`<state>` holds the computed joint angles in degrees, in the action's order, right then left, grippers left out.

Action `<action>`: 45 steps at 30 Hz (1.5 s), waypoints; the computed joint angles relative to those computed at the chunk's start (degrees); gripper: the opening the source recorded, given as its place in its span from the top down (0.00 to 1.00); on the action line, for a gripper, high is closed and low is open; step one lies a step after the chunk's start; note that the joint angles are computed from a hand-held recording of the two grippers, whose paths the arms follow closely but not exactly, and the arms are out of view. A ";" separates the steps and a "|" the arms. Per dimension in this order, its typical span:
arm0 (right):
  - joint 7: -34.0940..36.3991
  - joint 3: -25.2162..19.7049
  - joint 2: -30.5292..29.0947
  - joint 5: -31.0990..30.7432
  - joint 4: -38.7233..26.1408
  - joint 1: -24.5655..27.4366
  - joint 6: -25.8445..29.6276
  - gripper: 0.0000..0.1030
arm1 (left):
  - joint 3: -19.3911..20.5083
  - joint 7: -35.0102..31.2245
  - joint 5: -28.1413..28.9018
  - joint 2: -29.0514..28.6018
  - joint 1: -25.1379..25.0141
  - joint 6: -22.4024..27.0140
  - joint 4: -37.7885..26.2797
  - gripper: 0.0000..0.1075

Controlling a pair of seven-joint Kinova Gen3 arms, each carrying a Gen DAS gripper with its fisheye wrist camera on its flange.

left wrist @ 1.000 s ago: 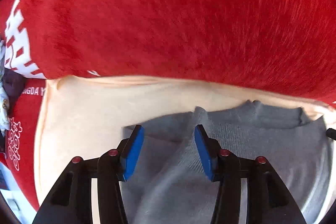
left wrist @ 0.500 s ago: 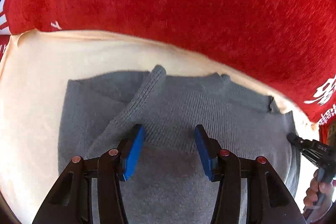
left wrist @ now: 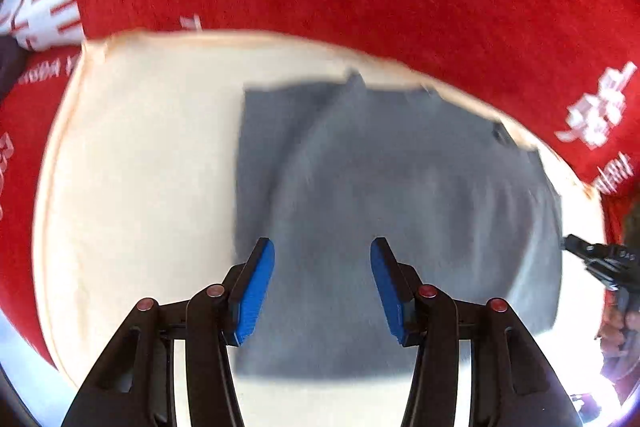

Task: Fold small clothes
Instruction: 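Open both tools and withdraw from the folded sweater, then grasp the side edge of the folded sweater with the left tool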

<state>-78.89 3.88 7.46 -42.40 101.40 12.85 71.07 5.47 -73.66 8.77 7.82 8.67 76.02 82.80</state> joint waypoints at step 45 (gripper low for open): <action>-20.22 8.42 -16.48 -11.29 31.39 -0.11 -11.17 0.68 | -6.60 7.54 16.85 -12.34 -10.73 -6.75 22.41 0.84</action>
<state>-99.11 12.30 -9.02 -53.69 132.79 12.74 59.90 -1.13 -66.11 25.63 -4.52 -2.06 69.26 105.21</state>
